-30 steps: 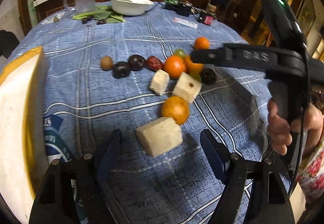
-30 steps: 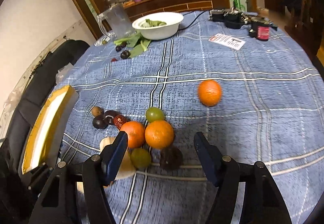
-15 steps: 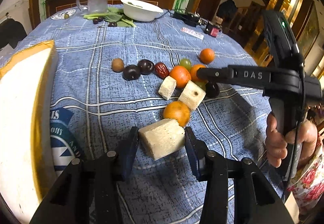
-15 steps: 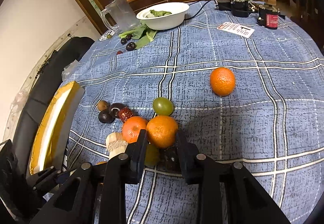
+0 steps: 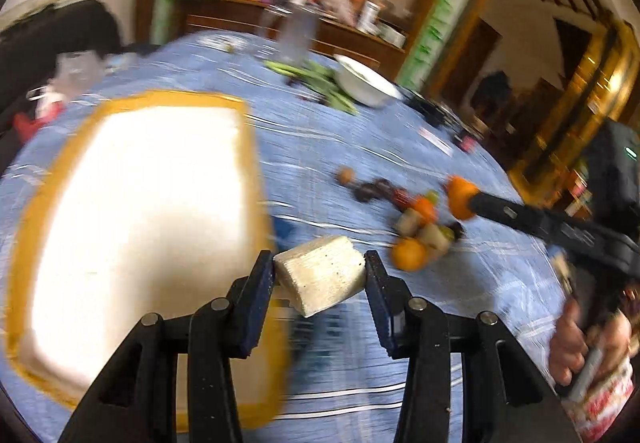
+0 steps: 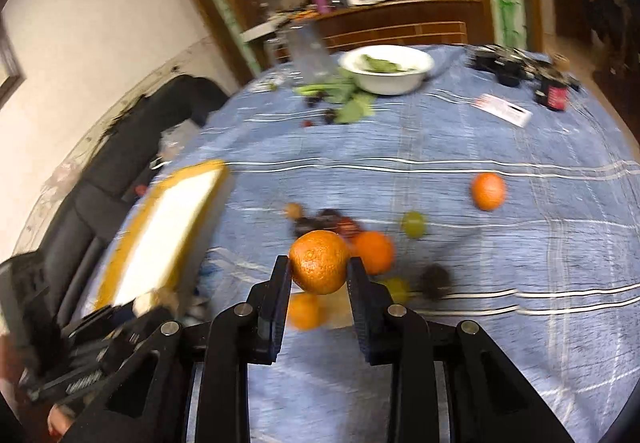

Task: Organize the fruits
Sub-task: 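Carry the cube into the white tray and release it while the right tool drops the orange there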

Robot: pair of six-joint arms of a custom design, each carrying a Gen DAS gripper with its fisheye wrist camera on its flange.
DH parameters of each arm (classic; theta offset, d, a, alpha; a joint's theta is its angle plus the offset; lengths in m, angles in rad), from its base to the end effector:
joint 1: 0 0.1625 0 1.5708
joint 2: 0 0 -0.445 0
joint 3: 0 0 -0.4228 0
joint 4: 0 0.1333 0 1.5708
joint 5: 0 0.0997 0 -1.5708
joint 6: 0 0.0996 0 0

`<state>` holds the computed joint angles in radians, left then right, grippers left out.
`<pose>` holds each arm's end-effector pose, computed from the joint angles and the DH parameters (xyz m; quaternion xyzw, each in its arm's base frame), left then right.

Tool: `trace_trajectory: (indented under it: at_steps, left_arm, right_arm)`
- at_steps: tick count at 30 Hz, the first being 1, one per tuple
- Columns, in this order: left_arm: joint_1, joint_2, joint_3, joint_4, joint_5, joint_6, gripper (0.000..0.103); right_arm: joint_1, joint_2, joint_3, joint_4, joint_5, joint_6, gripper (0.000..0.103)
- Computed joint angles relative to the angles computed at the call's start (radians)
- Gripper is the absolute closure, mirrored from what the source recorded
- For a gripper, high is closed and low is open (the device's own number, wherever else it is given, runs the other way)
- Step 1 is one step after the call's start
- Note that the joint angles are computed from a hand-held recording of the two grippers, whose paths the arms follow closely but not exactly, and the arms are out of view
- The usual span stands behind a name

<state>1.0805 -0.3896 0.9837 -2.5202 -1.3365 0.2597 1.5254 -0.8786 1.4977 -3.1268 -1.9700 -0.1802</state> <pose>-0.2807 -0.8581 0.0387 0.3388 0.9172 -0.1876 0.0941 0.0599 -0.7648 0.2857 -0.0304 -0.8786 0.4198 0.2256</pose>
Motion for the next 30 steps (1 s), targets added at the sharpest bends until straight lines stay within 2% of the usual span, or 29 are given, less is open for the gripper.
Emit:
trace_trajectory:
  at_steps: [3, 6, 8, 13, 17, 21, 24, 26, 28, 30]
  left_arm:
    - [0.019, -0.013, -0.007, -0.041, 0.06, -0.036, 0.059]
    - [0.027, -0.01, -0.019, -0.085, 0.185, -0.043, 0.059]
    - [0.037, -0.013, -0.022, -0.09, 0.221, -0.052, 0.059]
    - [0.077, -0.016, -0.062, -0.033, 0.192, -0.142, 0.059]
    - [0.091, -0.023, -0.059, -0.024, 0.178, -0.184, 0.058]
    - [0.103, -0.039, -0.045, -0.038, 0.149, -0.199, 0.05]
    - [0.098, -0.048, -0.034, -0.061, 0.142, -0.203, 0.046]
    - [0.092, -0.059, -0.016, -0.079, 0.135, -0.191, 0.039]
    - [0.084, -0.069, 0.0, -0.096, 0.139, -0.177, 0.037]
    - [0.074, -0.082, 0.026, -0.12, 0.143, -0.163, 0.036]
  right_arm:
    - [0.029, 0.028, -0.019, 0.031, 0.049, -0.011, 0.072]
    - [0.059, 0.081, -0.07, 0.094, 0.12, -0.023, 0.072]
    - [0.076, 0.118, -0.109, 0.132, 0.145, -0.035, 0.072]
    - [0.116, 0.234, -0.24, 0.238, 0.144, -0.07, 0.072]
    - [0.131, 0.302, -0.306, 0.279, 0.083, -0.093, 0.072]
    - [0.137, 0.305, -0.3, 0.24, 0.06, -0.118, 0.072]
    - [0.139, 0.273, -0.252, 0.164, 0.039, -0.131, 0.071]
    - [0.135, 0.237, -0.203, 0.112, 0.03, -0.127, 0.062]
    - [0.125, 0.198, -0.138, 0.035, 0.01, -0.121, 0.041]
    - [0.106, 0.153, -0.058, -0.067, -0.022, -0.103, 0.033]
